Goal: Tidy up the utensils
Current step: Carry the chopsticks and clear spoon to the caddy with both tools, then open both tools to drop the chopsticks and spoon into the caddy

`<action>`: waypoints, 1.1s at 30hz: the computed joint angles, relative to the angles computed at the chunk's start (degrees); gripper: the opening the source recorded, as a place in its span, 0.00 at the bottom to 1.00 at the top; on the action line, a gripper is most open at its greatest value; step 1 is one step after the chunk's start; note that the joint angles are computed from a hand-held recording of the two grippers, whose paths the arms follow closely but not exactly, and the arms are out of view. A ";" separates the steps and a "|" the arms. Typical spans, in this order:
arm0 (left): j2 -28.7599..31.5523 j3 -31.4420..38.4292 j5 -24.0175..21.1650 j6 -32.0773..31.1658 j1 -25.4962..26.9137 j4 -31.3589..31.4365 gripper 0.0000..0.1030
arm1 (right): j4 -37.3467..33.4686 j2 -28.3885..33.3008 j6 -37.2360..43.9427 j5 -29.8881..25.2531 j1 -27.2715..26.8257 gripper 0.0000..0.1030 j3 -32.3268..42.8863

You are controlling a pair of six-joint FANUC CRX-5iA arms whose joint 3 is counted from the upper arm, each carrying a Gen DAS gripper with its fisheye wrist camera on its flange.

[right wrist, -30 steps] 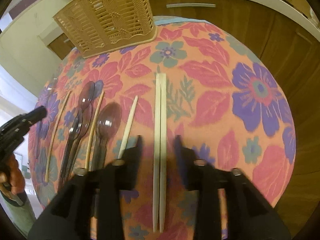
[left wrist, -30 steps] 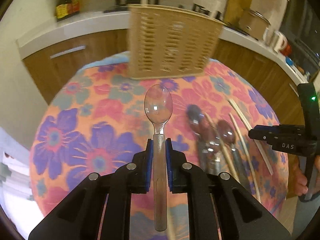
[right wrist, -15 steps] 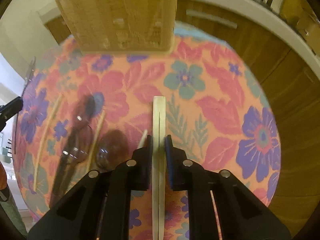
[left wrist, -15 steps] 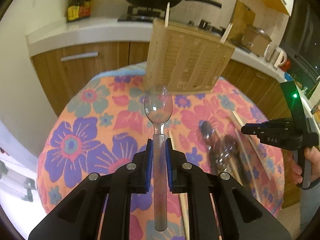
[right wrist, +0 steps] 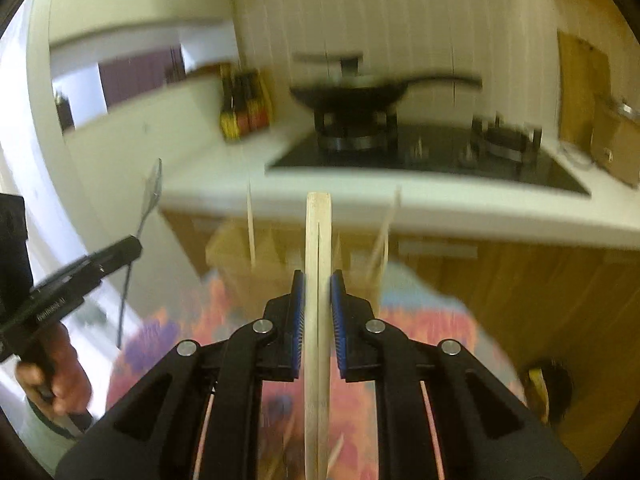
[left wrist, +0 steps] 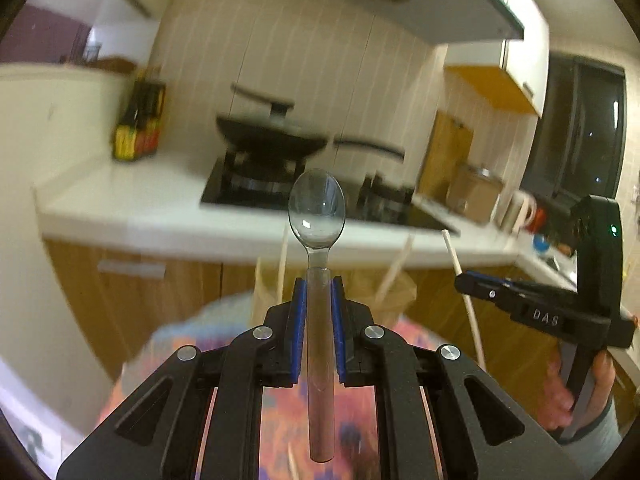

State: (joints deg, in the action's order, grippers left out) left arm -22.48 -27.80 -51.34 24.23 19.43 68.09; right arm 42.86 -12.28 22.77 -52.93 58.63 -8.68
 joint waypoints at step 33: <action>11.70 -1.90 29.44 -26.83 -23.27 33.92 0.11 | 42.28 10.22 -38.14 16.13 -17.55 0.11 -6.92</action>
